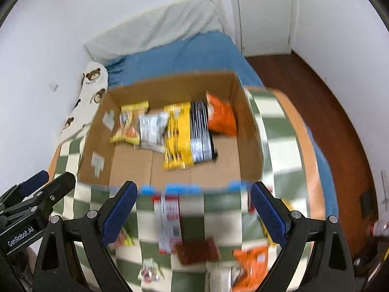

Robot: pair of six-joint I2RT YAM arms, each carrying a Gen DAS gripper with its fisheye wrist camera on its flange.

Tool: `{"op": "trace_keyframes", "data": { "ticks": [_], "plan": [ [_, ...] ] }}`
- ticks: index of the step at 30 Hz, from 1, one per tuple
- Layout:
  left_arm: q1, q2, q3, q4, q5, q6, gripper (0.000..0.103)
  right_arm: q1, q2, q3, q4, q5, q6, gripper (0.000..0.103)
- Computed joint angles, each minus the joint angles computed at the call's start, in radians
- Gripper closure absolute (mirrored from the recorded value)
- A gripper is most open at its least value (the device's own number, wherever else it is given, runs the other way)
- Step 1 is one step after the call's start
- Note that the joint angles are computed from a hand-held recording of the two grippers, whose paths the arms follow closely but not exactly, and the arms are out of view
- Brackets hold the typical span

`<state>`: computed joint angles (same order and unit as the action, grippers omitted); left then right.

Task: Organize snacks
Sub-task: 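Grasp the clear white packet with the left tool while the right tool grasps the orange QR-code packet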

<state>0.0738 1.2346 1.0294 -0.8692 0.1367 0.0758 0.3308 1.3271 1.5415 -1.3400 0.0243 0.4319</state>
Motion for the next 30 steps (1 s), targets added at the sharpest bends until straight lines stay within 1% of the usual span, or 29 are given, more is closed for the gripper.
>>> {"op": "trace_keyframes", "data": {
  "ticks": [2,4,6,8,10,11,12,13,15,16,17,18,20,21,22,25,26,28,29,30],
  "plan": [
    [0.035,-0.040,-0.093,-0.022,0.020,0.022,0.018,0.013,-0.085,-0.113,-0.023,-0.007,0.045,0.006],
    [0.062,-0.063,-0.185,-0.019,0.024,0.051,0.018,0.012,-0.147,-0.195,-0.037,-0.017,0.073,0.006],
    [0.089,-0.067,-0.280,-0.012,0.045,0.072,0.018,0.007,-0.229,-0.307,-0.060,-0.017,0.097,0.006],
    [0.099,-0.045,-0.374,0.003,0.060,0.076,0.019,-0.014,-0.284,-0.389,-0.077,-0.015,0.096,0.006],
    [0.080,-0.045,-0.448,0.023,0.079,0.058,0.019,-0.075,-0.342,-0.490,-0.087,-0.021,0.061,0.008],
    [0.044,-0.036,-0.484,0.043,0.078,0.025,0.019,-0.121,-0.362,-0.539,-0.089,-0.028,0.023,0.012],
    [0.002,-0.037,-0.512,0.055,0.084,-0.011,0.019,-0.169,-0.375,-0.582,-0.088,-0.035,-0.019,0.021],
    [-0.041,-0.020,-0.530,0.074,0.091,-0.047,0.019,-0.220,-0.383,-0.623,-0.083,-0.049,-0.064,0.027],
    [-0.155,0.035,-0.552,0.127,0.097,-0.140,0.019,-0.330,-0.364,-0.700,-0.046,-0.072,-0.182,0.027],
    [-0.205,0.066,-0.555,0.152,0.102,-0.182,0.019,-0.357,-0.348,-0.725,-0.027,-0.073,-0.216,0.027],
    [-0.268,0.100,-0.556,0.184,0.098,-0.238,0.019,-0.394,-0.325,-0.758,-0.001,-0.081,-0.262,0.027],
    [-0.309,0.121,-0.551,0.202,0.095,-0.271,0.019,-0.449,-0.287,-0.801,0.040,-0.100,-0.327,0.028],
    [-0.413,0.202,-0.529,0.249,0.086,-0.360,0.019,-0.505,-0.245,-0.843,0.084,-0.097,-0.399,0.046],
    [-0.450,0.237,-0.514,0.265,0.096,-0.392,0.020,-0.534,-0.239,-0.853,0.095,-0.100,-0.439,0.050],
    [-0.491,0.286,-0.492,0.282,0.113,-0.425,0.020,-0.591,-0.248,-0.855,0.095,-0.111,-0.507,0.051],
    [-0.600,0.423,-0.430,0.340,0.162,-0.518,0.020,-0.716,-0.278,-0.838,0.067,-0.075,-0.657,0.051],
    [-0.631,0.474,-0.407,0.357,0.180,-0.542,0.020,-0.803,-0.268,-0.828,0.054,-0.085,-0.737,0.051],
    [-0.694,0.583,-0.354,0.391,0.212,-0.578,0.020,-0.932,-0.226,-0.812,0.042,-0.100,-0.848,0.051],
    [-0.733,0.638,-0.324,0.401,0.202,-0.596,0.023,-0.988,-0.200,-0.804,0.043,-0.104,-0.904,0.051],
    [-0.752,0.669,-0.308,0.406,0.198,-0.605,0.031,-1.025,-0.178,-0.800,0.049,-0.102,-0.945,0.051]
  ]
}}
